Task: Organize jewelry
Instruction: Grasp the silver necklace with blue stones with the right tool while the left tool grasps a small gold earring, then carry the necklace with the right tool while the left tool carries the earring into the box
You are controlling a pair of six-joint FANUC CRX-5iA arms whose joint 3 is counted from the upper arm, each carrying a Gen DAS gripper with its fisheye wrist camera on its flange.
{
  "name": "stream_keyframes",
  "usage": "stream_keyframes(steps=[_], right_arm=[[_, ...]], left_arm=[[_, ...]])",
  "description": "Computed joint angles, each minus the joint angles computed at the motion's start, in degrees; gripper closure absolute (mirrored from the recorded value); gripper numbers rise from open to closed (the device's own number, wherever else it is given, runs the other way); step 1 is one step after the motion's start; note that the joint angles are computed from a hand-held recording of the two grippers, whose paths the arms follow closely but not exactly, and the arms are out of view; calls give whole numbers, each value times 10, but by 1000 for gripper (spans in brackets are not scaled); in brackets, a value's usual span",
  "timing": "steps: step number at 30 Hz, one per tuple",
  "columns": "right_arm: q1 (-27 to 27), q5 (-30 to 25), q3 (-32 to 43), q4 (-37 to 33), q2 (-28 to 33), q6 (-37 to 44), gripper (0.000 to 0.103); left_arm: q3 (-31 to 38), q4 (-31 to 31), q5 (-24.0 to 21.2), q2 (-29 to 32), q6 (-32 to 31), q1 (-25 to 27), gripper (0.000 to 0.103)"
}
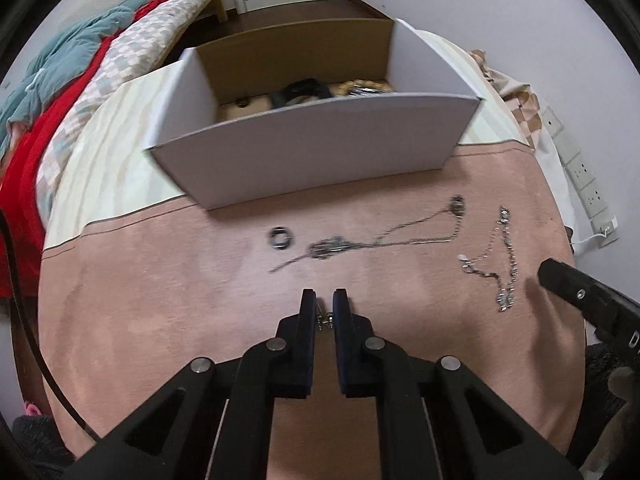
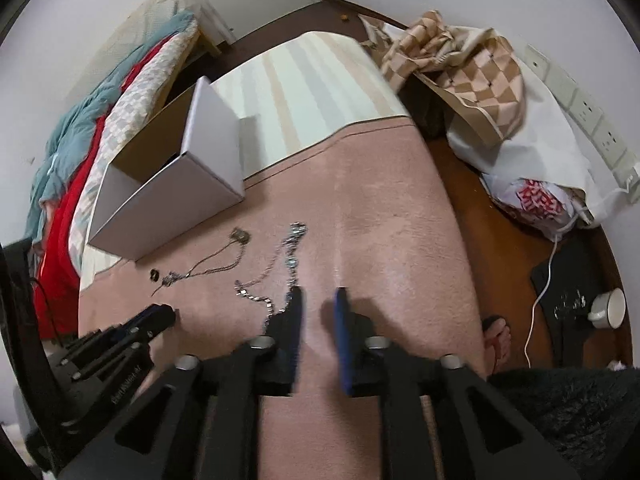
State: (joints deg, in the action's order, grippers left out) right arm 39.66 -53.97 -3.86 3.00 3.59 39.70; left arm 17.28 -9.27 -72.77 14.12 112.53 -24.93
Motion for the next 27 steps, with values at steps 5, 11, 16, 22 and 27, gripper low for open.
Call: stream_keyframes(steps=[5, 11, 16, 22, 27], right_arm=[[26, -17, 21, 20, 26, 28, 61], [90, -72, 27, 168, 75, -3, 86], [75, -53, 32, 127, 65, -12, 100], [55, -3, 3, 95, 13, -43, 100], [54, 13, 16, 98, -10, -35, 100]], left_arm=[[-39, 0, -3, -38, 18, 19, 97], [-70, 6, -7, -59, 20, 30, 97], [-73, 10, 0, -67, 17, 29, 97], [-70, 22, 7, -77, 11, 33, 97], [-48, 36, 10, -78, 1, 39, 97]])
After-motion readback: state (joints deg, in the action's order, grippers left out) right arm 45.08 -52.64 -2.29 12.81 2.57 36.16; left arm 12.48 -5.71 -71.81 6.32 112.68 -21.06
